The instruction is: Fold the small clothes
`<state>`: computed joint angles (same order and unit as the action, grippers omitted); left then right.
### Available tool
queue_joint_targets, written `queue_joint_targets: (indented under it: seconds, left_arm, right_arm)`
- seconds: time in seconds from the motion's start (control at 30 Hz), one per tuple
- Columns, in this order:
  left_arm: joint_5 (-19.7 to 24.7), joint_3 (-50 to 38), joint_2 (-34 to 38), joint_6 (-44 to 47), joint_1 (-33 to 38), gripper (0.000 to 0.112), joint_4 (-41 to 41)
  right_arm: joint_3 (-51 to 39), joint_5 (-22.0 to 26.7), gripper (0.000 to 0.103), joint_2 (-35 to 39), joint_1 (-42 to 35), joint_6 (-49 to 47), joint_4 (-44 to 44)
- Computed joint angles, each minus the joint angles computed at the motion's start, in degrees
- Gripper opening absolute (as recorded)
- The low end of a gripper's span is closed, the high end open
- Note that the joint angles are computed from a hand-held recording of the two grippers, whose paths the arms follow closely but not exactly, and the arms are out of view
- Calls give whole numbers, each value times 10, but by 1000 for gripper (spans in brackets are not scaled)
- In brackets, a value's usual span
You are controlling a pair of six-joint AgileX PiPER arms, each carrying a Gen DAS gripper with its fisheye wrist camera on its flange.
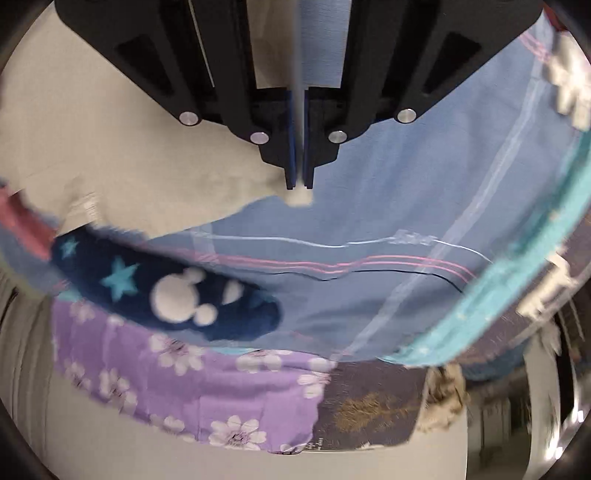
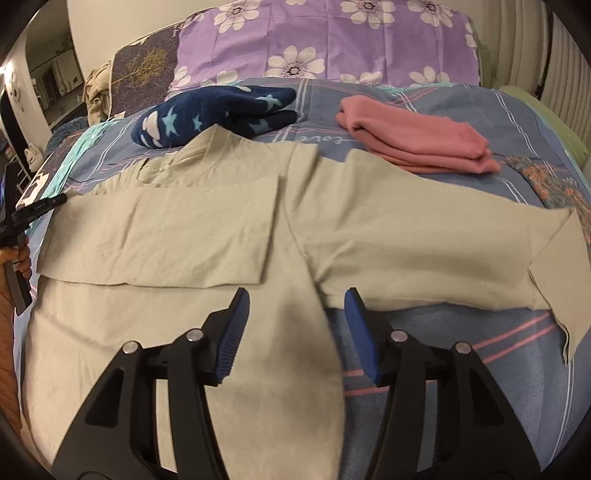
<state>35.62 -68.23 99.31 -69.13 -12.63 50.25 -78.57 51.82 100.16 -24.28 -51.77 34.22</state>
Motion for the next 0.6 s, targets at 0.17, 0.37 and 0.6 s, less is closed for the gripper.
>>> queue_joint_targets:
  seconds: [0.17,0.37,0.6]
  left_arm:
    - [-4,31,-1,30,18,4,-33]
    - [5,57,-76,-76,-68,48,65]
    - [-93,19,-37,94,-140,67,-116]
  right_arm:
    - [-8,-3,56,22,-49,16,2]
    - [52,-237,56,-12,-61,95,-147]
    - [-3,-291,41,66,-69,307,-404]
